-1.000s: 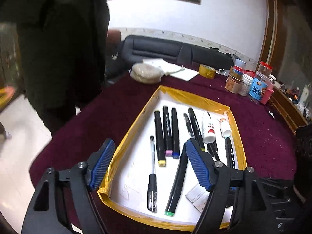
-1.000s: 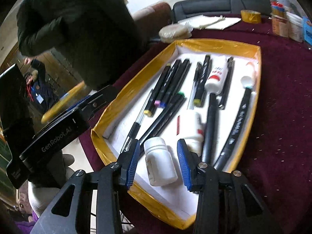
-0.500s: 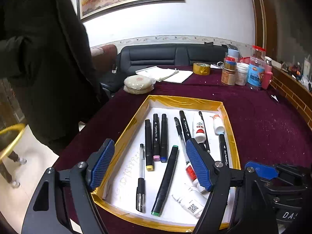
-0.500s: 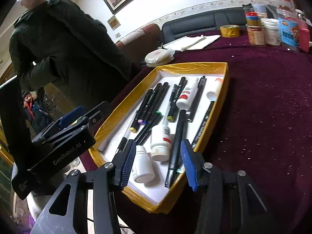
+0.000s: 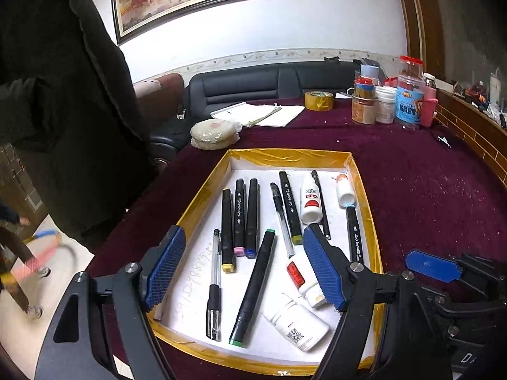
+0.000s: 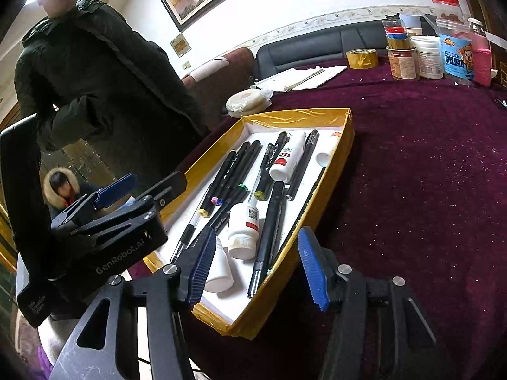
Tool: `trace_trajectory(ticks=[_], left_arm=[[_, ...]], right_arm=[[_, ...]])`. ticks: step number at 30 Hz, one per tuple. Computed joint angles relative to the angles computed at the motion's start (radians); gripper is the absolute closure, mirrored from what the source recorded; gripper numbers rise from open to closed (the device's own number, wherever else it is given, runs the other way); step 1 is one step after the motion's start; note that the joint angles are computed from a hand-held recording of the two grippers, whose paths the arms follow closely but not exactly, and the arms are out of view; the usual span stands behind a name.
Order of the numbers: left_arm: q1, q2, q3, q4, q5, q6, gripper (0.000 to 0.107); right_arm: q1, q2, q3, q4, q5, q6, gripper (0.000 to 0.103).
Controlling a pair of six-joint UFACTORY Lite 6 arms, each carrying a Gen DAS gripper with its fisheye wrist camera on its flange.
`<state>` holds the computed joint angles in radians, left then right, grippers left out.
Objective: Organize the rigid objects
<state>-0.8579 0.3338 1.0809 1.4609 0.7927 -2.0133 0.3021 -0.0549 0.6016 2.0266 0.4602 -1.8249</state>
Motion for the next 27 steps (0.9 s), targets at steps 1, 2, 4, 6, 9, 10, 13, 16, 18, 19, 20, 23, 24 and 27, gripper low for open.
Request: trace_trajectory(ticks=[1,2,4,6,9,10,13,16,18,19,20,23,24,27], left_arm=[[-0.001,0.005,0.004,-0.003,-0.001,0.004,0.03],[-0.003,0.013,0.012,-0.009,0.0,0.01,0.03],[-0.003,0.024,0.022,-0.014,-0.008,0.017,0.03],[-0.002,0.031,0.03,-0.02,-0.017,0.025,0.03],[-0.009,0.03,0.028,-0.033,-0.012,0.034,0.03],[-0.01,0.029,0.026,-0.036,-0.011,0.035,0.03],[-0.009,0.032,0.023,-0.026,-0.008,0.024,0.028],[0.006,0.04,0.034,-0.037,-0.034,0.032,0.028],[0.001,0.037,0.03,-0.03,-0.027,0.024,0.028],[-0.001,0.034,0.025,-0.028,-0.024,0.02,0.028],[-0.002,0.033,0.021,-0.028,-0.023,0.019,0.027],[0.002,0.033,0.017,-0.032,-0.033,0.017,0.027],[0.003,0.033,0.016,-0.033,-0.036,0.018,0.027],[0.003,0.033,0.015,-0.033,-0.039,0.017,0.027]], right_arm=[[0.001,-0.002,-0.004,0.01,-0.002,-0.011,0.054],[0.002,-0.005,-0.006,0.014,-0.004,-0.017,0.054],[0.006,-0.016,-0.016,0.029,-0.008,-0.035,0.054],[0.014,-0.019,-0.019,0.048,-0.018,-0.056,0.053],[0.02,-0.023,-0.022,0.062,-0.028,-0.063,0.052],[0.02,-0.026,-0.026,0.065,-0.028,-0.065,0.05],[0.009,-0.026,-0.034,0.073,-0.014,-0.077,0.048],[0.015,-0.006,-0.024,0.085,-0.025,-0.087,0.048],[0.018,-0.008,-0.022,0.084,-0.029,-0.082,0.048],[0.019,-0.013,-0.025,0.092,-0.033,-0.09,0.048],[0.023,-0.02,-0.03,0.106,-0.037,-0.102,0.048],[0.029,-0.014,-0.031,0.116,-0.042,-0.105,0.048],[0.031,-0.012,-0.029,0.116,-0.046,-0.104,0.048],[0.037,-0.015,-0.03,0.135,-0.058,-0.118,0.048]])
